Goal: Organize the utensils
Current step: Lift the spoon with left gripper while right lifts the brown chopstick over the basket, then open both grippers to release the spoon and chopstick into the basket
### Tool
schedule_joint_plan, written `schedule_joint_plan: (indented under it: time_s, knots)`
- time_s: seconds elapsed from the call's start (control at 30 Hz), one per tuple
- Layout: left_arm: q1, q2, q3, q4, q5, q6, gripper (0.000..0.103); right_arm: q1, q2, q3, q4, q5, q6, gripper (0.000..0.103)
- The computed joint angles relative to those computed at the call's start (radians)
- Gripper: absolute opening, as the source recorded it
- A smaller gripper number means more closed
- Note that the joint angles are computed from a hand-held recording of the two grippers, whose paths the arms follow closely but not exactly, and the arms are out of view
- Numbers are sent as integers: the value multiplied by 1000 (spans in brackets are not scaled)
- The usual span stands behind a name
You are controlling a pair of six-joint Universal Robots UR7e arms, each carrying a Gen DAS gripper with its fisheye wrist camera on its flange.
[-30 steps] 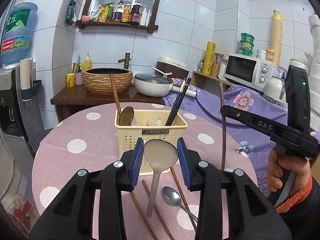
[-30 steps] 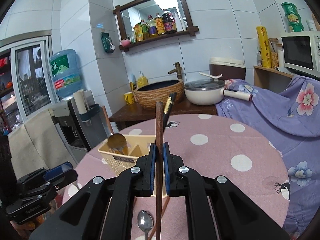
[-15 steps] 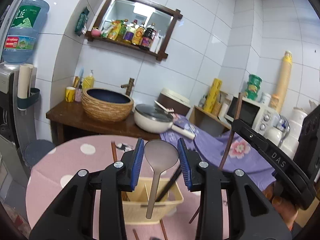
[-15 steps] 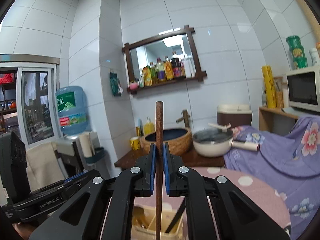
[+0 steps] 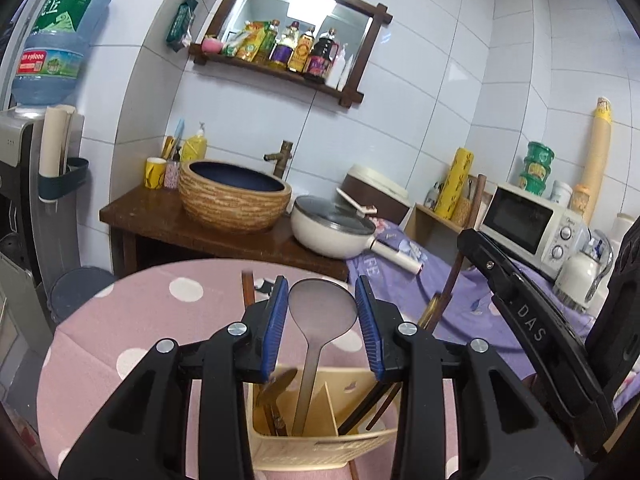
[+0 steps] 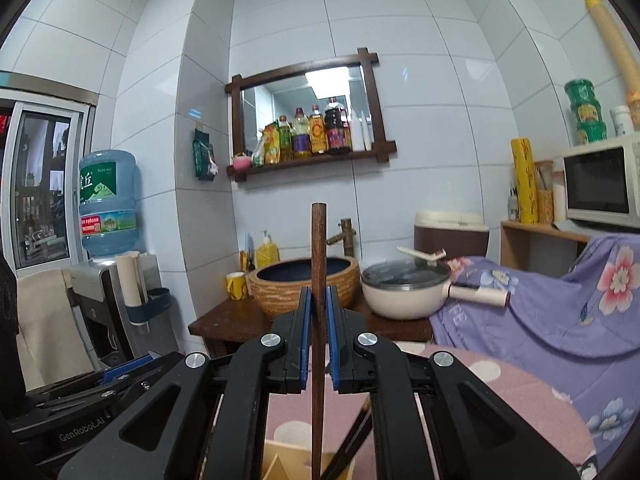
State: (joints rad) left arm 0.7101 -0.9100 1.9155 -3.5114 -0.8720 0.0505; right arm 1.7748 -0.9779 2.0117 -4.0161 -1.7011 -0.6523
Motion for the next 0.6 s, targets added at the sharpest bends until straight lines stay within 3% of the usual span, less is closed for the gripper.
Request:
schedule_joint_plan:
  time_s: [0.17, 0.6]
  knots:
    - [15, 10, 35, 1, -15, -21, 35, -17, -11, 51, 11, -9, -3, 8]
    - [26, 33, 87, 64, 30, -36, 35, -42, -21, 105, 41, -28, -8, 8]
